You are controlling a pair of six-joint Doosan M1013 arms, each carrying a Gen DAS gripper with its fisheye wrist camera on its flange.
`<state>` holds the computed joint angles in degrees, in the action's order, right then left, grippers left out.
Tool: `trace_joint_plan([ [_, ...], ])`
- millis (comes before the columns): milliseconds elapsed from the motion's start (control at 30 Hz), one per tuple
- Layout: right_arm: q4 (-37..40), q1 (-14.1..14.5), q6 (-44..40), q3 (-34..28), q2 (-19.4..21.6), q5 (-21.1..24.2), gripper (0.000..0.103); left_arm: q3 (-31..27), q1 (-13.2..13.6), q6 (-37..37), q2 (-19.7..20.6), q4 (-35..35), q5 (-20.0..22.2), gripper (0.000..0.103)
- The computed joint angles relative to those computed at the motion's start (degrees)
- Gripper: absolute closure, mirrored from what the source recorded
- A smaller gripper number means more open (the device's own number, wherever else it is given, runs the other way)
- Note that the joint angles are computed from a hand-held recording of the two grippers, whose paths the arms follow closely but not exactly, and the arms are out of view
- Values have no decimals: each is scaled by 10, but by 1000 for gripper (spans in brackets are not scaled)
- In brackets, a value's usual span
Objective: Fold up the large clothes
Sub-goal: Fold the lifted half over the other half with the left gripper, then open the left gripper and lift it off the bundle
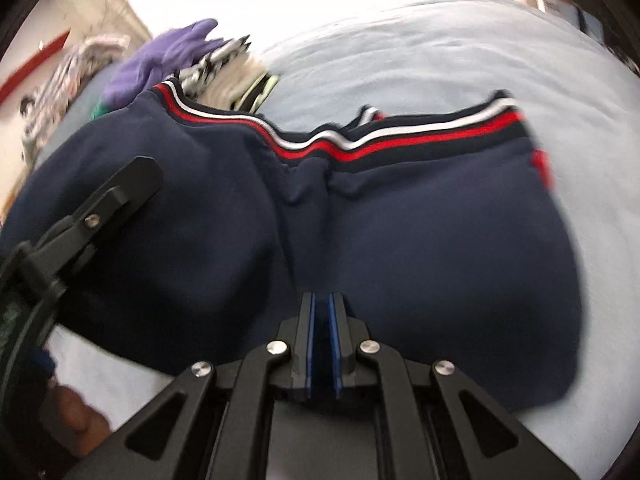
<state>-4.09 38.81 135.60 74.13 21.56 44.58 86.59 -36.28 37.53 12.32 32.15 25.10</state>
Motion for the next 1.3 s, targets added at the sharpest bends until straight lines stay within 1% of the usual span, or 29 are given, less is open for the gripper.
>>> trace_joint_plan([
  [33,-15,0,20,10,-10,-4,96,-6,-3,11,2,-7,1,93],
  [100,-76,1,86,36,-38,-8,96,-13,-9,28,4,-15,3,93],
  [167,-130,0,146,55,-60,1,96,-26,-16,53,12,-29,6,93],
  [233,-187,-2,210,76,-83,14,96,-41,-24,92,23,-63,12,93],
  [300,-219,-4,244,88,-97,27,96,-52,-33,123,32,-86,23,93],
  [367,-230,-8,262,101,-109,32,96,-69,-43,157,46,-104,50,93],
  [400,-232,-10,268,107,-113,33,96,-81,-49,173,57,-112,72,92],
  [533,-217,-16,276,129,-125,24,96,-108,-61,211,86,-143,138,92],
  [600,-203,-21,268,134,-127,15,96,-109,-67,207,90,-125,145,92],
  [633,-197,-22,265,137,-128,12,96,-107,-72,201,90,-105,147,92],
  [667,-191,-24,259,137,-127,10,96,-108,-73,203,90,-101,148,92],
  [733,-177,-26,249,138,-127,5,96,-108,-73,209,88,-109,147,85],
  [767,-170,-28,245,142,-129,0,96,-106,-69,219,85,-129,142,79],
  [800,-165,-28,240,143,-130,-4,96,-104,-65,231,82,-154,136,69],
  [833,-161,-29,236,144,-131,-7,96,-104,-60,244,80,-176,132,62],
  [867,-159,-29,233,143,-131,-7,96,-104,-57,256,78,-198,130,44],
  [900,-160,-29,231,143,-133,-7,96,-103,-52,269,76,-219,129,31],
  [933,-164,-27,230,140,-133,-5,96,-101,-50,273,71,-230,132,27],
  [967,-168,-26,228,138,-134,-2,96,-101,-48,281,68,-242,133,26],
  [1033,-170,-24,225,135,-134,3,96,-99,-42,321,60,-294,144,26],
  [1100,-169,-24,226,134,-138,-1,92,-90,-36,337,47,-325,140,26],
  [1133,-170,-23,230,135,-141,-4,88,-84,-33,345,38,-340,136,26],
  [1167,-169,-24,231,136,-144,-10,83,-79,-31,342,31,-342,133,26],
  [1200,-168,-24,233,137,-146,-15,82,-74,-29,331,24,-334,131,26],
  [1300,-160,-22,226,132,-149,-28,81,-57,-24,276,3,-292,123,26],
])
